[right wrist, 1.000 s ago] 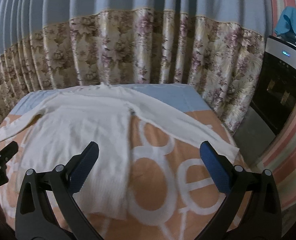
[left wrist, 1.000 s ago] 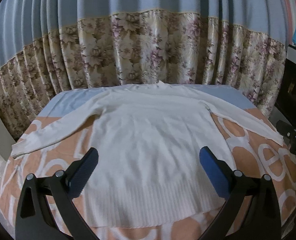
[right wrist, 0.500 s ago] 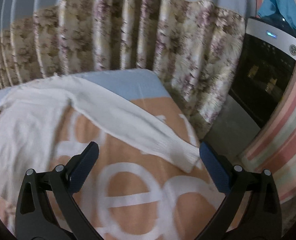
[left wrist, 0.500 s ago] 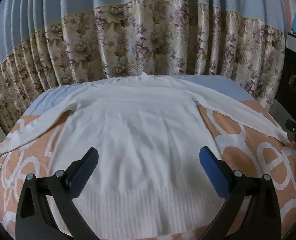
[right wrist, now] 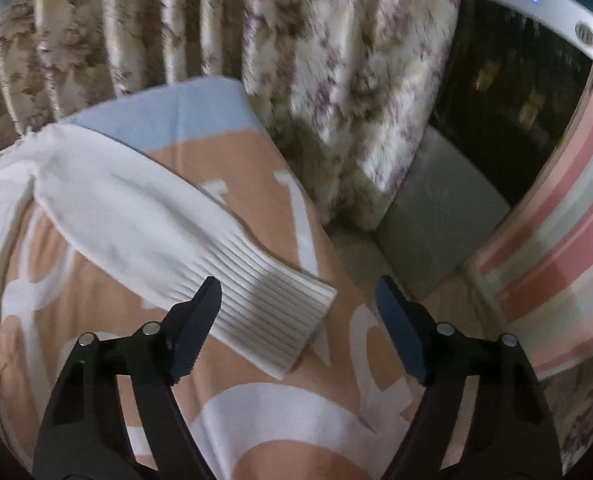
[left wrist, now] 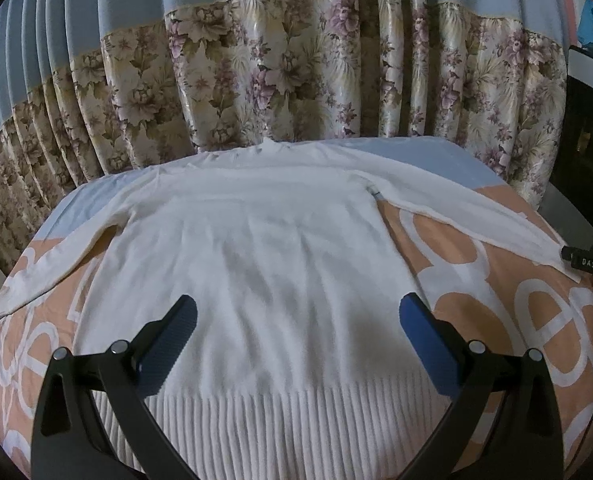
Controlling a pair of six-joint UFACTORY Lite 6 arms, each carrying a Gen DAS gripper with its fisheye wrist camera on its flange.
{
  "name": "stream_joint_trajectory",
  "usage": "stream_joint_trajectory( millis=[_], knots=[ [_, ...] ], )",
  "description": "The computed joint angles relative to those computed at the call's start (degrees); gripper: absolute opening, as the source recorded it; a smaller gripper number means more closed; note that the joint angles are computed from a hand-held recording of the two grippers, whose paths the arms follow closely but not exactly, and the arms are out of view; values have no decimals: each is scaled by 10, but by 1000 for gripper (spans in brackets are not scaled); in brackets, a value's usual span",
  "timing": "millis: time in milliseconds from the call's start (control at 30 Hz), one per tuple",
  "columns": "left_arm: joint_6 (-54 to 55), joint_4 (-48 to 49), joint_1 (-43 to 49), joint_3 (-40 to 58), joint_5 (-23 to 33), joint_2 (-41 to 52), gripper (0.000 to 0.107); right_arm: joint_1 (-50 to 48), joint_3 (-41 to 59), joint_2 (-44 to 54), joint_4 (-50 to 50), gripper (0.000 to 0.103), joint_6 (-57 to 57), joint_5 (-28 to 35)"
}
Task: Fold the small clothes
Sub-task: 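Move the right tool to the sweater sleeve cuff and grasp it, then carry the sleeve with the right tool across the sweater body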
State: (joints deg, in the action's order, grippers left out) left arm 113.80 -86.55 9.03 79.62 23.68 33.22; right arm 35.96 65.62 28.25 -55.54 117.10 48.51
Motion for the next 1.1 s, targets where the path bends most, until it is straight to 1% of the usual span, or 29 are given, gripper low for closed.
stream_joint_trajectory(
  millis=[100, 133, 233, 267, 400, 433, 467, 500, 567, 700, 833, 933, 1033, 1100],
  knots=[
    [-4, 5, -1, 8, -3, 9, 101, -17, -12, 9, 2, 77, 6, -32],
    [-5, 8, 0, 11, -3, 12, 101, -19, -17, 10, -4, 73, 16, -45],
    [-18, 19, 0, 21, -2, 20, 102, -15, -15, 10, -23, 53, 34, -55],
    [-18, 19, 1, 21, -1, 21, 101, -9, 5, 22, -16, 48, 20, -41],
    [-18, 25, 5, 31, 5, 29, 101, -1, 32, 31, -21, 32, 8, -28],
    [-20, 28, 6, 34, 6, 31, 101, -2, 34, 28, -29, 22, 8, -32],
    [-23, 31, 7, 40, 8, 34, 101, -1, 37, 26, -33, 19, 5, -32],
    [-22, 29, 7, 39, 7, 33, 102, 1, 46, 27, -31, 18, -2, -24],
    [-30, 35, 9, 50, 8, 41, 101, -1, 63, 30, -26, 9, -22, -23],
    [-60, 63, 13, 80, 11, 58, 101, -12, 95, 53, 3, 8, -63, -17],
    [-81, 84, 22, 107, 18, 71, 101, -15, 98, 58, 10, 7, -60, -21],
    [-96, 99, 29, 132, 26, 83, 101, -11, 115, 53, 16, 6, -65, -11],
    [-132, 131, 34, 174, 34, 106, 101, -4, 184, 72, 25, 6, -105, 16],
    [-152, 148, 37, 210, 39, 126, 101, -2, 260, 106, 37, 6, -146, 36]
  ],
)
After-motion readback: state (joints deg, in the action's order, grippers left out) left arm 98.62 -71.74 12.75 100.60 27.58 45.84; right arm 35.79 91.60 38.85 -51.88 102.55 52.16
